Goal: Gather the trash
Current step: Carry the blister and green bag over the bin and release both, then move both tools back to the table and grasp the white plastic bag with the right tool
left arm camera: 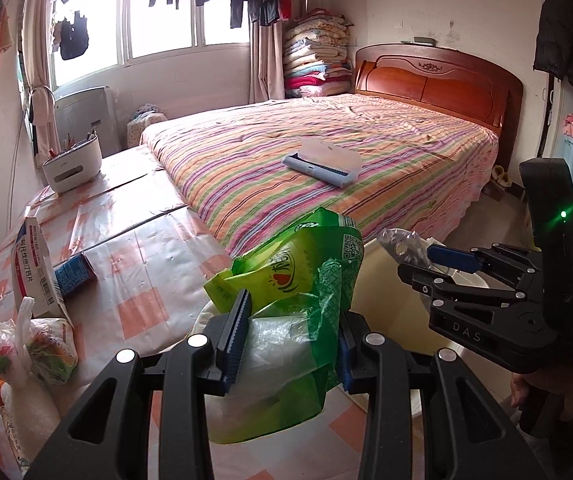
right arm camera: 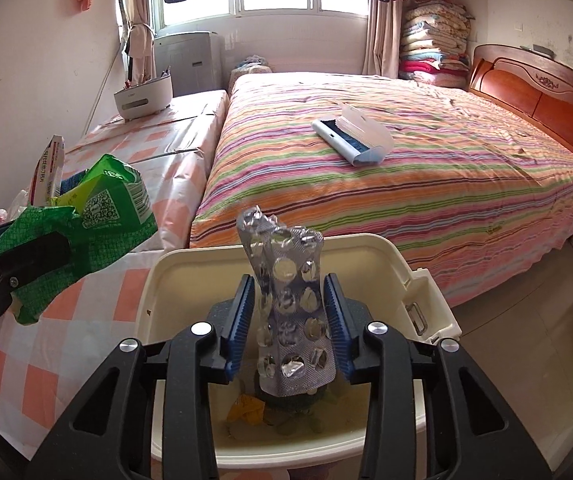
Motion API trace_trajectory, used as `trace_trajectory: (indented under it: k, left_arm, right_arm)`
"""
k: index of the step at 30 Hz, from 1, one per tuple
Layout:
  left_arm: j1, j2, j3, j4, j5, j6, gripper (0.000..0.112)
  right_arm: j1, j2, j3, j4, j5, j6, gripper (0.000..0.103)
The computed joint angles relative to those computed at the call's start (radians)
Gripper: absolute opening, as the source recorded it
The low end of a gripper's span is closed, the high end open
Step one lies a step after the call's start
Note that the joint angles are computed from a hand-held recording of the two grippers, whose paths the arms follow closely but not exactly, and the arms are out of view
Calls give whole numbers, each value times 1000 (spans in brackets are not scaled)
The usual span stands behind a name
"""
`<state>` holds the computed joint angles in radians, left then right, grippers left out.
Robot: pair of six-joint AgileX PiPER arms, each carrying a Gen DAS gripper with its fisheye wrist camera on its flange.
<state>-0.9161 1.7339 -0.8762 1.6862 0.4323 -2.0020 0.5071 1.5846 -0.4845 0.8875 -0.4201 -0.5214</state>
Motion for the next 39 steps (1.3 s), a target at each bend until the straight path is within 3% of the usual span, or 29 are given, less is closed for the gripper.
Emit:
trace_trajectory:
  k: [2, 10, 16, 22, 24, 27, 39]
  left_arm:
    - [-5, 10, -11, 7, -8, -11, 36]
    - [-22, 89, -93, -15, -85, 14, 36]
    - [-46, 155, -159, -62, -116, 65, 36]
    - [-82, 186, -185, -59, -80, 72, 47]
    - [-103, 189, -181, -57, -26, 66, 68]
    - [-132, 181, -166, -51, 54, 56, 74]
    - [-50, -29, -5, -110, 158, -4, 80]
  right_arm:
    - [13, -6, 8, 57, -45, -33, 75]
    - [-100, -115, 115, -144, -139, 287, 76]
    - [-133, -186, 189, -207, -229, 403, 76]
    - [-143, -202, 206, -222, -251, 425, 76]
    - [-143, -204, 209, -224, -257, 432, 76]
    - [-130, -204, 210, -205, -270, 421, 76]
    - [9, -150, 125, -164, -247, 360, 78]
